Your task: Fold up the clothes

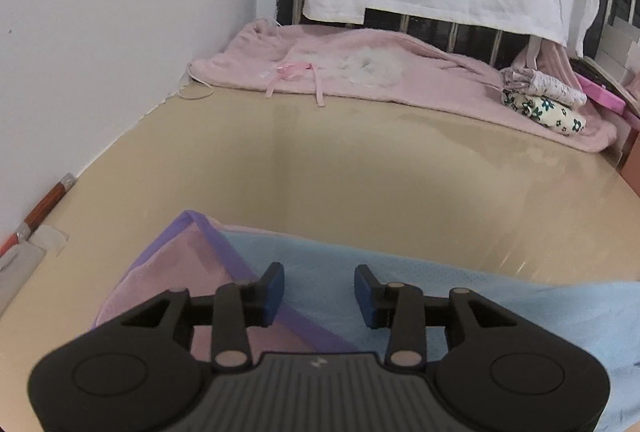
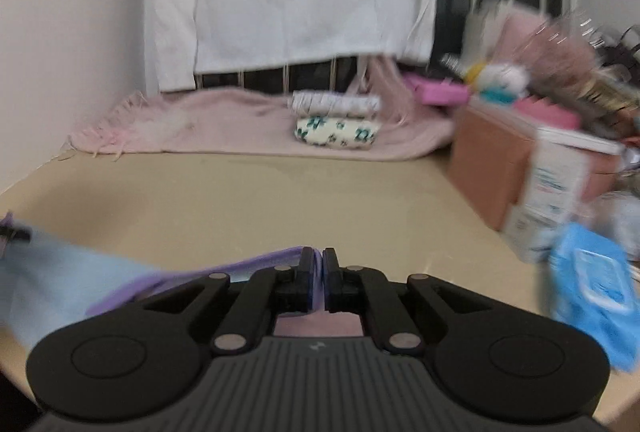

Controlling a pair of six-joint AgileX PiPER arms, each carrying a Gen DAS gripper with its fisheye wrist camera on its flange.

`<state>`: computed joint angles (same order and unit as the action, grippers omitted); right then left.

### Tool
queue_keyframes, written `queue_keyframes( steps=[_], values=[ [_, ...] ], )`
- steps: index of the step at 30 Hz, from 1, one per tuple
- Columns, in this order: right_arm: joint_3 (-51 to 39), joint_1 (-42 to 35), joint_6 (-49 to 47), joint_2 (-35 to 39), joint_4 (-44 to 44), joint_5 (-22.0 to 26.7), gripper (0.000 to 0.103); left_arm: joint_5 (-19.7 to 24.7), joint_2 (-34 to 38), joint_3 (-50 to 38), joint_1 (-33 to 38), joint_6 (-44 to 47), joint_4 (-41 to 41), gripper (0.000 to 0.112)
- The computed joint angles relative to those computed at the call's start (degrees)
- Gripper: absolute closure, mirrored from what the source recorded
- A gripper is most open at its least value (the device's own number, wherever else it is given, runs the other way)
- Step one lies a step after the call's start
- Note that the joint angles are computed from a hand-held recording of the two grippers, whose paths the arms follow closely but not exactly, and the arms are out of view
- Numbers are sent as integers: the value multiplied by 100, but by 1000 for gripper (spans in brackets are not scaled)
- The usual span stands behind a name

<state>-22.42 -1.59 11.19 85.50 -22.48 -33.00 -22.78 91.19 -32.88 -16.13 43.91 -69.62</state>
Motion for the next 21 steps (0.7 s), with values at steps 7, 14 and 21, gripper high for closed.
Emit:
queue_keyframes(
  steps=[7,14,21],
  values=[
    [1327,-1661,604,302,-1145,-1521,84,475,-479,42,150,828,-875,70],
    [-538,-1299,3412,266,-3017,15,56,-558,-276,-110,-825,1603,-1010,61],
    [-718,83,982,725,-443,1322,97,-253,347,-448,-220,1723,-1002,56]
  ],
)
